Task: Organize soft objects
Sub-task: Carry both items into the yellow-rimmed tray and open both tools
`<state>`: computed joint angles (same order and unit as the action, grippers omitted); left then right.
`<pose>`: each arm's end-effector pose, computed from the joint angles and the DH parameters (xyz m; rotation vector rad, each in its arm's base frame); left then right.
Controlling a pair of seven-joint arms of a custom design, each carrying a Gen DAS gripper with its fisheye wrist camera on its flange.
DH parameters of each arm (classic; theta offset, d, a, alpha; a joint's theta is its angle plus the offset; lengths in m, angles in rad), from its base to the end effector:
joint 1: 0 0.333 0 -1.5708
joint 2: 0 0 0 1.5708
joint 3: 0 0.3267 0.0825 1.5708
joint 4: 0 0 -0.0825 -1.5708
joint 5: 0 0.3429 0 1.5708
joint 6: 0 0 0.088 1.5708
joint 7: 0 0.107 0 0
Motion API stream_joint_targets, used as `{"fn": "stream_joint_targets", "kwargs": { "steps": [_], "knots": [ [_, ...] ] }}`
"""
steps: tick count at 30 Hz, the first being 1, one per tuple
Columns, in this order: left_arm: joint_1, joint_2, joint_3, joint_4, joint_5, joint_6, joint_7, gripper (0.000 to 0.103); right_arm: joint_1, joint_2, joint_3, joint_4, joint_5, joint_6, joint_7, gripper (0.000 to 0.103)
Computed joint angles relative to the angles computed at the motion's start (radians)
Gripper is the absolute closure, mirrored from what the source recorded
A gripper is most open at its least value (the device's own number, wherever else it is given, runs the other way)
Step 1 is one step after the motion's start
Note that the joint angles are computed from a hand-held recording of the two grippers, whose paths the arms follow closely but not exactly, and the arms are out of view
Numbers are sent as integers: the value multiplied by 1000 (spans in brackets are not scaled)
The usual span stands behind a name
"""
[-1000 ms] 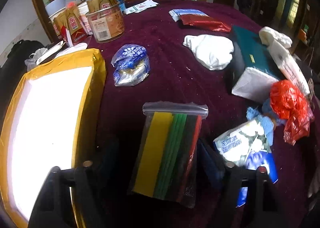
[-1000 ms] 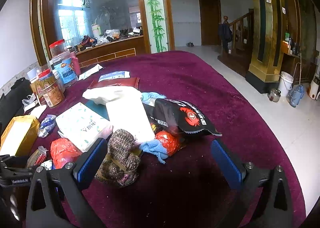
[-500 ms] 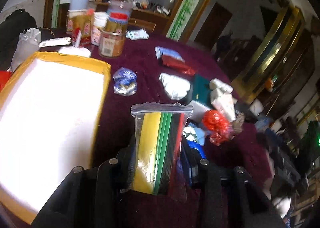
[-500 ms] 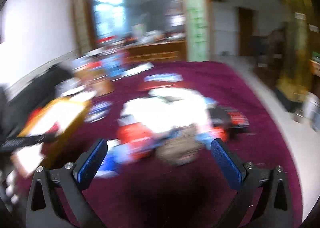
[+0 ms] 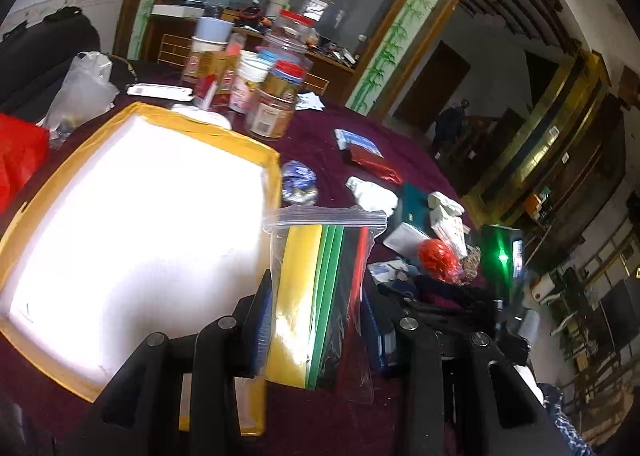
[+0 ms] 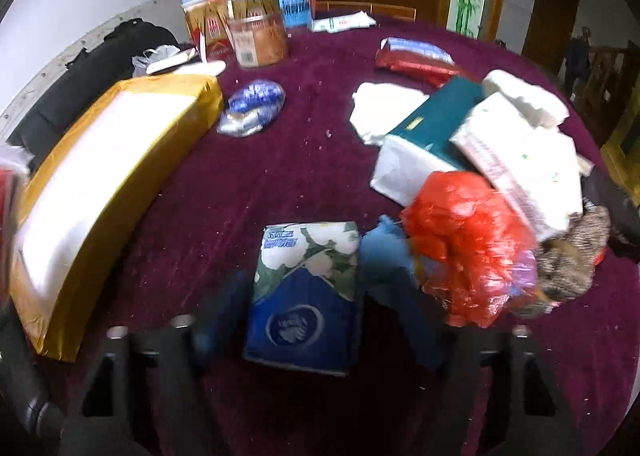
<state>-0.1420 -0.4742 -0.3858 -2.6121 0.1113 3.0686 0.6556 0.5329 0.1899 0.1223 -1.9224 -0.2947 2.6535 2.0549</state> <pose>0.3344 -0.2282 0.5362 -2.0353 1.6044 -1.2085 0.4808 0.3734 0.4858 -2.1774 1.4672 -0.3975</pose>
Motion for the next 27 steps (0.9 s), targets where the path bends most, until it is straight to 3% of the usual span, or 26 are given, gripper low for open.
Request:
{"fn": "stream_joint_targets", "kwargs": {
  "steps": [1, 4, 9, 11, 13, 15, 17, 18, 21, 27],
  "knots": [
    [-3, -7, 8, -12, -4, 8, 0, 62, 2, -2, 3, -6, 4, 4, 2, 54],
    [-19, -19, 34, -41, -21, 28, 6, 62, 1, -35, 7, -37, 8, 13, 9, 61],
    [-86, -32, 127, -68, -72, 44, 61, 62, -22, -110, 31, -75, 104, 60, -42, 62],
    [-126, -20, 188, -60, -99, 40, 105, 62, -30, -125, 48, -62, 186, 82, -107, 62],
    [-156, 1, 232, -32, -128, 13, 151, 62, -40, -112, 74, -20, 355, 96, -238, 62],
    [-150, 26, 247, 10, -141, -20, 201, 62, -47, -57, 104, 78, 525, 62, -368, 62],
    [-129, 66, 256, 59, -149, -44, 247, 62, -37, 27, 117, 202, 586, 11, -398, 62],
    [-131, 88, 270, 79, -165, -47, 272, 62, -23, 72, 113, 262, 577, -10, -384, 61],
    [-238, 175, 402, 139, -304, -37, 413, 62, 7, 231, 114, 481, 576, -99, -342, 61],
    [-253, 308, 462, 236, -491, -44, 587, 62, 96, 484, 48, 839, 467, -231, -198, 61]
  ]
}}
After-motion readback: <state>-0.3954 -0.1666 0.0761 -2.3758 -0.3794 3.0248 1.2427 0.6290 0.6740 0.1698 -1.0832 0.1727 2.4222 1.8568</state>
